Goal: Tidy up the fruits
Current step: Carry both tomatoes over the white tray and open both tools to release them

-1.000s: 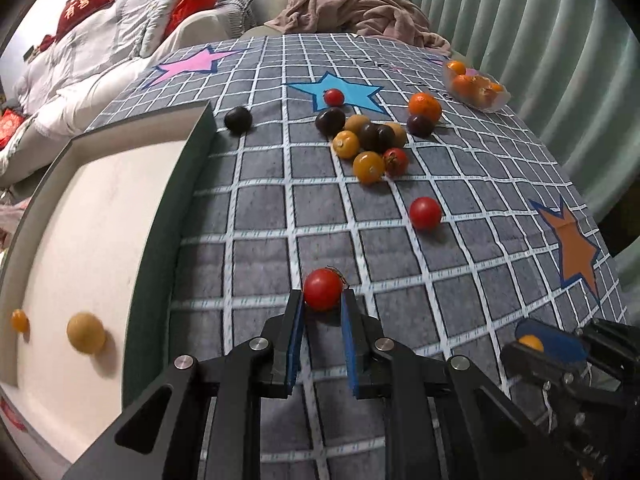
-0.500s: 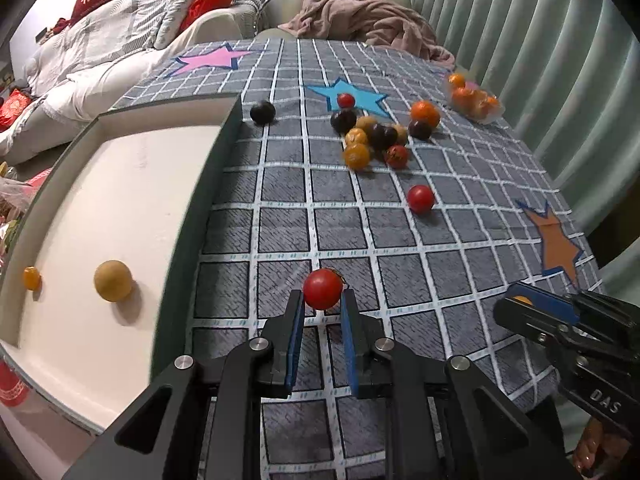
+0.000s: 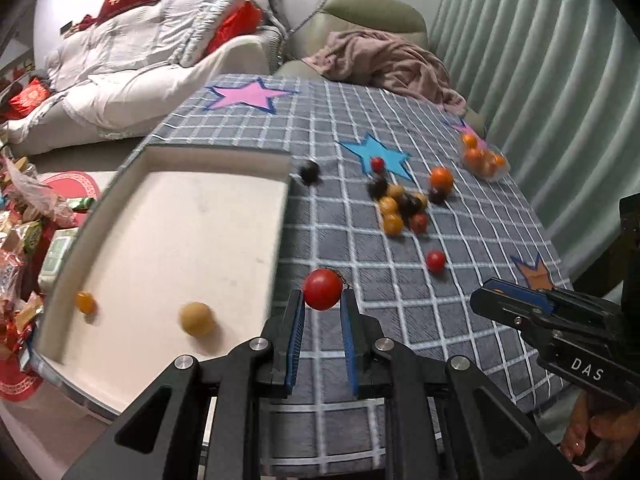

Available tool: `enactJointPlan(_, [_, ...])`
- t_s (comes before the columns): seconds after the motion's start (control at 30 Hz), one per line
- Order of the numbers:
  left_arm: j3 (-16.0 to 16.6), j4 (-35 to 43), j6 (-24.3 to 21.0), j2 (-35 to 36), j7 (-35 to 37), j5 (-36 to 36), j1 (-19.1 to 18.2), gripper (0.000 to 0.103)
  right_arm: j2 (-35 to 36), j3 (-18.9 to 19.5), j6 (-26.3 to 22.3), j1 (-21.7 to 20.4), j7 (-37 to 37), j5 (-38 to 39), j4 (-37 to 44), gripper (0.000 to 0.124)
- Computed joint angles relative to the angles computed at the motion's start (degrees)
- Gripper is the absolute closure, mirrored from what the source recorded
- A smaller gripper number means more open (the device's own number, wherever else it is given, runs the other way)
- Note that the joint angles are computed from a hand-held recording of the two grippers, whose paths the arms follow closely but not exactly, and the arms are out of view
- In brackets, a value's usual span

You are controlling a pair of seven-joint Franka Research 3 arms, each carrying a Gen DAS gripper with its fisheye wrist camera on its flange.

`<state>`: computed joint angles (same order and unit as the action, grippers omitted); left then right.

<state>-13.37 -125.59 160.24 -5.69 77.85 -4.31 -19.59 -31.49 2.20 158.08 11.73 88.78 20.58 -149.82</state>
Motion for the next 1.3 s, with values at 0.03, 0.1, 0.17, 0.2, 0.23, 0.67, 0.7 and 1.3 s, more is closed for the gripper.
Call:
enactJointPlan(0.03, [0.34, 0.01, 0.01, -0.28, -0.02, 0.13, 0.38, 0.083, 1.05, -0.25, -0.15, 0.57, -0.44, 0.23, 1.31, 0.101])
enactJointPlan(0.1, [0.90, -0.06, 0.08, -0.76, 0.05, 0.35, 1.05, 0.083, 2.96, -0.29, -0.31, 1.34, -1.13, 0.46, 3.64, 0.101])
enactJointPlan(0.17, [1.55, 0.29, -0.01, -0.93, -0.17, 1.07, 2.03, 0.083, 4.71, -0.60, -0.36, 2.13, -2.18, 1.00, 5.70, 0.101])
enactJointPlan(0.2, [1.64, 0.46, -0.10, -0.91, -0.43, 1.44, 2.38, 0.083, 6.32, -0.75, -0.42, 2.76, -2.91, 1.42, 7.52, 0.101])
enactJointPlan(0.23, [1.87, 0.81, -0.17, -0.80, -1.01, 2.45, 3.11, 0.083, 7.18, -0.76, -0.48, 3.03, -3.38, 1.71, 8.50, 0.101])
enactJointPlan(0.67, [2.82, 12.08, -4.18, 9.25, -8.88, 13.79, 9.39, 0.083, 28.09, 1.07, -5.24, 5.08, -8.70, 4.32, 31.37, 0.101])
enactJointPlan(0.7, [2.83, 12.85, -4.73, 10.09, -9.27, 14.21, 9.60, 0.083, 29.99, 1.29, -5.95, 5.02, -8.62, 4.01, 33.31, 0.101])
enactJointPlan(1.3, [3.06, 22.03, -15.50, 20.00, -13.08, 19.70, 9.26, 0.083, 50.04, 1.03, -15.98, 5.63, -0.76, -6.45, 53.44, 0.098])
